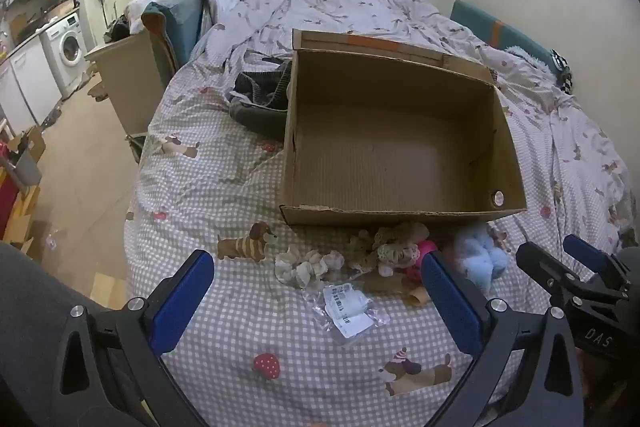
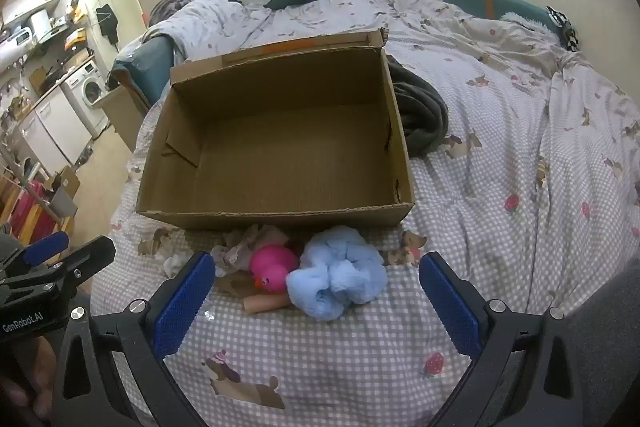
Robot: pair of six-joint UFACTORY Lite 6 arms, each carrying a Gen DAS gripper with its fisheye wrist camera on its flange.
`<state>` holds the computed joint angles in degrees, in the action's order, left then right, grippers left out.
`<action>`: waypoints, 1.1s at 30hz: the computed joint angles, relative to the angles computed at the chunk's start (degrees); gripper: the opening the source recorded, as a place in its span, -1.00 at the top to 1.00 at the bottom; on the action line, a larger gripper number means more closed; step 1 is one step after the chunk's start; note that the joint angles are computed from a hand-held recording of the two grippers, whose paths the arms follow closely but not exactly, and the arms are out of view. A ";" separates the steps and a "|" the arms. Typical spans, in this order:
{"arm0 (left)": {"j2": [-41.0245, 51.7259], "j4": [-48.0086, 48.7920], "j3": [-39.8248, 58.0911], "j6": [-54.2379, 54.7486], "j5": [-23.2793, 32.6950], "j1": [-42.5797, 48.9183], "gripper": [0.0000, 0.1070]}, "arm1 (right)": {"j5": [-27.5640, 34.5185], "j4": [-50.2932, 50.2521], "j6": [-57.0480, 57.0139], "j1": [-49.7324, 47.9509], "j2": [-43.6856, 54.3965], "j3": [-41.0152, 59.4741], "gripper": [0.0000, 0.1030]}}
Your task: Organize soft objects
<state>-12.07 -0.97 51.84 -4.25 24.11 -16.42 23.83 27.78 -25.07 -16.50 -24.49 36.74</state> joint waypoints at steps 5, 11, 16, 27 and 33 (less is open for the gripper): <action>-1.13 2.02 -0.66 -2.56 0.00 -0.89 -0.93 | -0.66 -1.05 0.95 0.59 -0.06 -0.45 -1.00; 0.03 -2.11 1.27 3.24 1.75 1.32 -0.93 | 0.31 -0.25 -0.68 -0.74 0.25 0.55 -1.00; 0.78 -2.39 1.45 2.91 1.34 1.55 -0.93 | -1.29 -2.71 2.54 1.13 0.32 -0.15 -1.00; 0.93 -3.50 1.40 4.15 1.24 2.11 -0.93 | -1.59 -4.89 4.90 1.85 0.04 -0.26 -1.00; 0.21 -3.16 0.05 4.06 0.71 2.13 -0.93 | -1.46 -5.03 5.02 1.85 -0.04 -0.27 -1.00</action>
<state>-11.86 -4.13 51.89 -0.19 24.81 -14.29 22.36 22.76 -20.05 -14.65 -24.54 36.47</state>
